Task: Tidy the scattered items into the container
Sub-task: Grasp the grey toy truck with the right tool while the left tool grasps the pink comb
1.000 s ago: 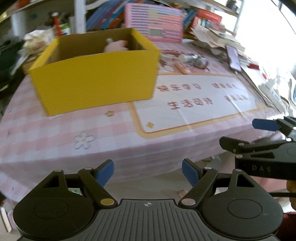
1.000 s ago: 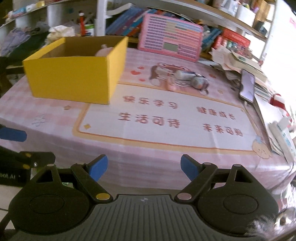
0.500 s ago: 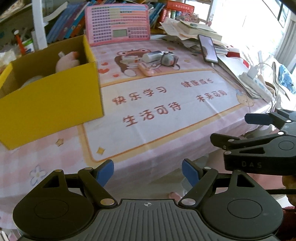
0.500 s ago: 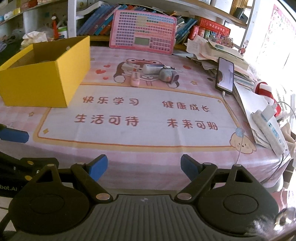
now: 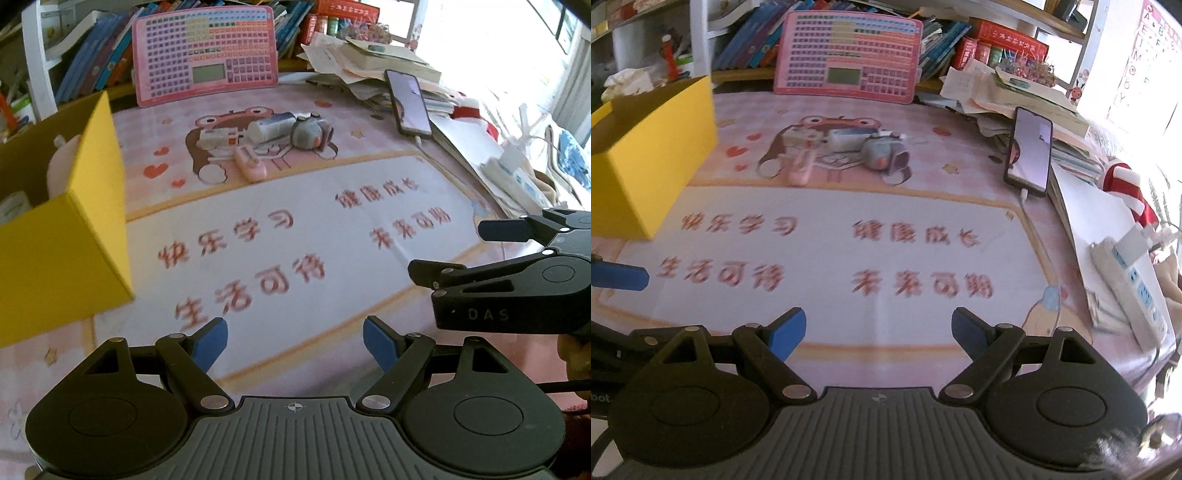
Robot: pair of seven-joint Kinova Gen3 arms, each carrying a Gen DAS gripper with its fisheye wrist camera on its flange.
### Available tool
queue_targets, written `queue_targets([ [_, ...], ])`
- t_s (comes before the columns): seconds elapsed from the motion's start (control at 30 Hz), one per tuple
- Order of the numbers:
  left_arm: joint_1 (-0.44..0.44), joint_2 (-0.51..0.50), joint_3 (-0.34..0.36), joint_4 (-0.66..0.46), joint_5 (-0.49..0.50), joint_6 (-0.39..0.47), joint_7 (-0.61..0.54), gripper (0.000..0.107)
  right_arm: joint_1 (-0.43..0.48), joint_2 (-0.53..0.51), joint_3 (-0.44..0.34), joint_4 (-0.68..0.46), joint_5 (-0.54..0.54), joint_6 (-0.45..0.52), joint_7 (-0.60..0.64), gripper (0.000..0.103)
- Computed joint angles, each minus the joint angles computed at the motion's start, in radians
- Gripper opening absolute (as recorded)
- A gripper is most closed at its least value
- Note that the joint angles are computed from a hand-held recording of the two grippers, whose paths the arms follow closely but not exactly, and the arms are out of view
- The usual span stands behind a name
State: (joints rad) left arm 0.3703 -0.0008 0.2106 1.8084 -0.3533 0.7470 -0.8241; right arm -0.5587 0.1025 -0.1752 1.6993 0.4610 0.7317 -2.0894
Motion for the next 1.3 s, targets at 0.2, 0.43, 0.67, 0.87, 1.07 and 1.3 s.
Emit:
queue_targets([
  [0.2,0.030,0.093,-0.025,-0.092,-0.092,0.031,0.110,0.082,0.084,0.054,0.033,-0.050,-0.113,-0.078,0.162,0.085],
  [0.43,0.075,0.181,-0.084,-0.198,-0.176,0.087,0.171,0.081,0.158,0.139,0.042,-0.134,-0.279,-0.129,0.358,0.084],
  [0.67,0.080,0.272,-0.134,-0.316,-0.183,0.124,0.131,0.068,0.206,0.241,0.031,-0.255,-0.409,-0.127,0.521,0.083],
  [0.87,0.107,0.362,-0.185,-0.417,-0.205,0.147,0.116,0.067,0.213,0.332,0.037,-0.367,-0.464,-0.102,0.628,0.083],
  [1.07,0.091,0.420,-0.221,-0.487,-0.168,0.166,0.128,0.066,0.238,0.427,0.020,-0.498,-0.526,-0.067,0.716,0.083],
  [1.3,0.060,0.471,-0.237,-0.540,-0.106,0.182,0.100,0.056,0.239,0.528,0.015,-0.656,-0.568,0.008,0.789,0.083],
])
